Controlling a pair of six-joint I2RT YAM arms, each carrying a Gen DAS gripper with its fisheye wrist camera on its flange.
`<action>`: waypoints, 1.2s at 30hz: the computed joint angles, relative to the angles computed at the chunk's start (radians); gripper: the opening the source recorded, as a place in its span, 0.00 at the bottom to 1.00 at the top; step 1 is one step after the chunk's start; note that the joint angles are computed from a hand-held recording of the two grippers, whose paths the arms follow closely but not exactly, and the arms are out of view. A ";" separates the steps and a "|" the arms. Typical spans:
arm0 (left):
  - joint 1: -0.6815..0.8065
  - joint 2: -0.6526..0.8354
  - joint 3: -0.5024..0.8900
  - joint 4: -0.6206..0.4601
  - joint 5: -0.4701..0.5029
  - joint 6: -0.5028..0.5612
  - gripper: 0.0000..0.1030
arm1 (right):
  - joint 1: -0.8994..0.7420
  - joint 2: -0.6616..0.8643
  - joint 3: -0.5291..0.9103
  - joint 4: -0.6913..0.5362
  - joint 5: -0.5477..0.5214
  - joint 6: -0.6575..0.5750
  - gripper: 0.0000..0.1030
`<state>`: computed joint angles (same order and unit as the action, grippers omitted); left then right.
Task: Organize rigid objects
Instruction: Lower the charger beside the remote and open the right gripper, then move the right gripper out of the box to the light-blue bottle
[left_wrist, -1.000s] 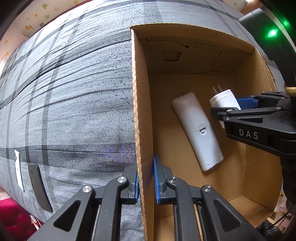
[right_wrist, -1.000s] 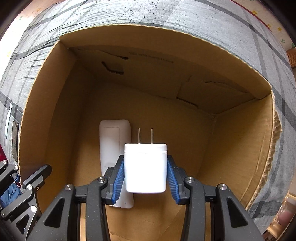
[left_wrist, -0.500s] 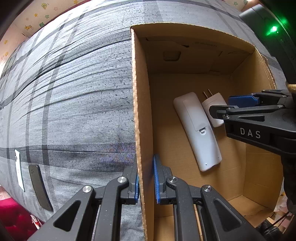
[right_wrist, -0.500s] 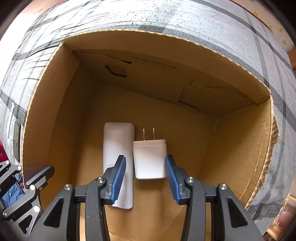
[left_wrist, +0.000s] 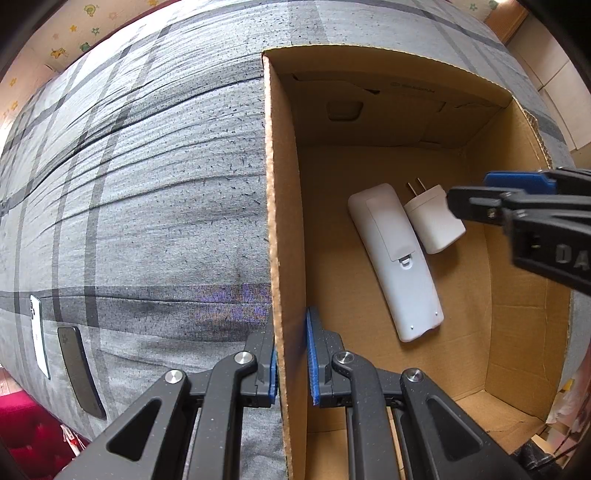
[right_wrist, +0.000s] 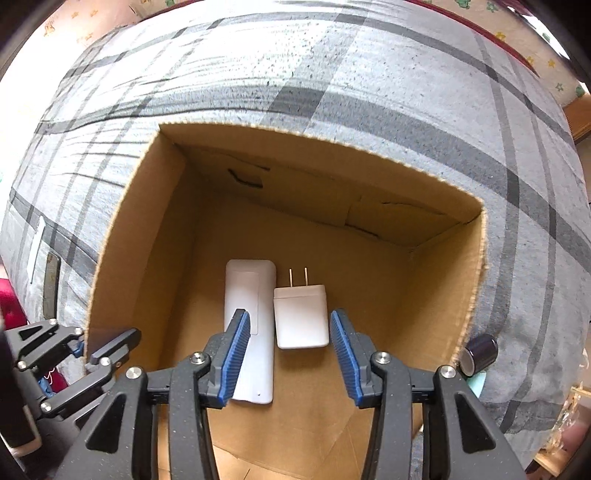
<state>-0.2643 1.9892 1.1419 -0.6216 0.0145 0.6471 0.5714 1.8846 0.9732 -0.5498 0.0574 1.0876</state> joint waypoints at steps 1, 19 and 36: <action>-0.001 -0.001 -0.003 0.004 -0.002 0.001 0.13 | 0.000 0.000 0.017 -0.019 0.009 0.001 0.51; -0.017 -0.011 -0.019 0.017 -0.020 -0.012 0.13 | 0.063 -0.272 -0.065 -0.173 0.138 0.123 0.99; -0.027 -0.016 -0.026 0.024 -0.032 -0.027 0.13 | 0.099 -0.618 -0.296 -0.361 0.178 0.297 1.00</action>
<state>-0.2918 1.9733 1.1158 -0.5976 -0.0178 0.6202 0.6705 1.2666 0.6769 -0.9104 0.2356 1.3842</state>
